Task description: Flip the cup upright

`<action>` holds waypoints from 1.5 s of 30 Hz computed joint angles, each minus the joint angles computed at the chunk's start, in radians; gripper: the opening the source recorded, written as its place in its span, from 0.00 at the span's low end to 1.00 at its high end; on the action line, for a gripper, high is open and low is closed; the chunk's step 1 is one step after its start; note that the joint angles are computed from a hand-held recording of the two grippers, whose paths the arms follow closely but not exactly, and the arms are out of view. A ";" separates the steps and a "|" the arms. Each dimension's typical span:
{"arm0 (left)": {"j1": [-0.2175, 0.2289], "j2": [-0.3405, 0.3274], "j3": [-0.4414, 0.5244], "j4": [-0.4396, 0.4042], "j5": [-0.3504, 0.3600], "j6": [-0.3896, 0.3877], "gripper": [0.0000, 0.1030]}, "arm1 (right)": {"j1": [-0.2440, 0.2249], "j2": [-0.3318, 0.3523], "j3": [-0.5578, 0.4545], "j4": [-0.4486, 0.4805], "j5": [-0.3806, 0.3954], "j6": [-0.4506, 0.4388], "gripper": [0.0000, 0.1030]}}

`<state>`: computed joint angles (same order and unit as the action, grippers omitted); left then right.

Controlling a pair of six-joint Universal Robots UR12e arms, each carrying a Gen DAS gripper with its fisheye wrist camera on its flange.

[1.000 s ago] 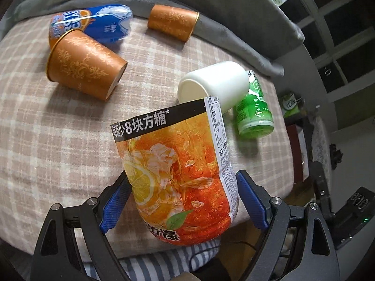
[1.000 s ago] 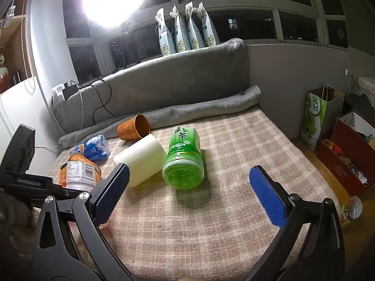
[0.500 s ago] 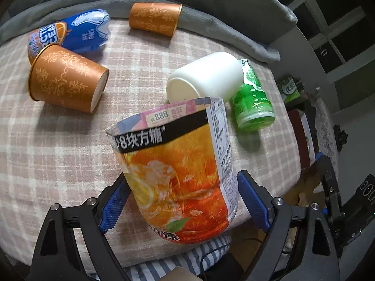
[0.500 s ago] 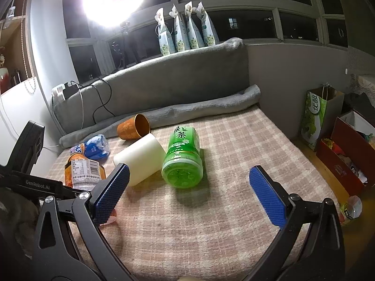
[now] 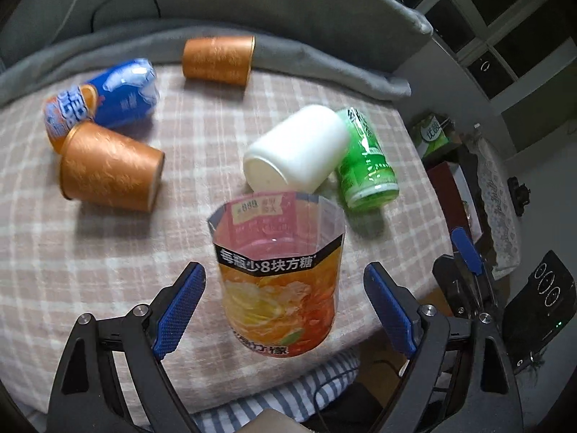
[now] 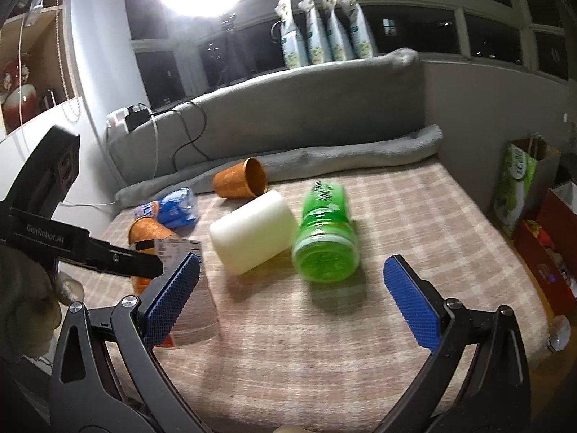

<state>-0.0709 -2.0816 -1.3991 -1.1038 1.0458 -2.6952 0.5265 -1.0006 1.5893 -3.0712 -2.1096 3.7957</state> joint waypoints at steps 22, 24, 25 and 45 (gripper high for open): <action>0.138 0.089 -0.151 0.492 -0.140 -0.278 0.87 | -0.046 0.063 -0.141 0.123 0.279 -0.111 1.00; 0.150 0.095 -0.178 0.535 -0.138 -0.295 0.87 | -0.062 0.059 -0.137 0.137 0.352 -0.084 1.00; 0.155 0.100 -0.189 0.545 -0.139 -0.302 0.87 | -0.079 0.055 -0.136 0.154 0.426 -0.065 1.00; 0.246 0.138 -0.336 0.619 -0.157 -0.410 0.87 | -0.143 0.240 -0.618 0.894 0.767 -0.307 0.96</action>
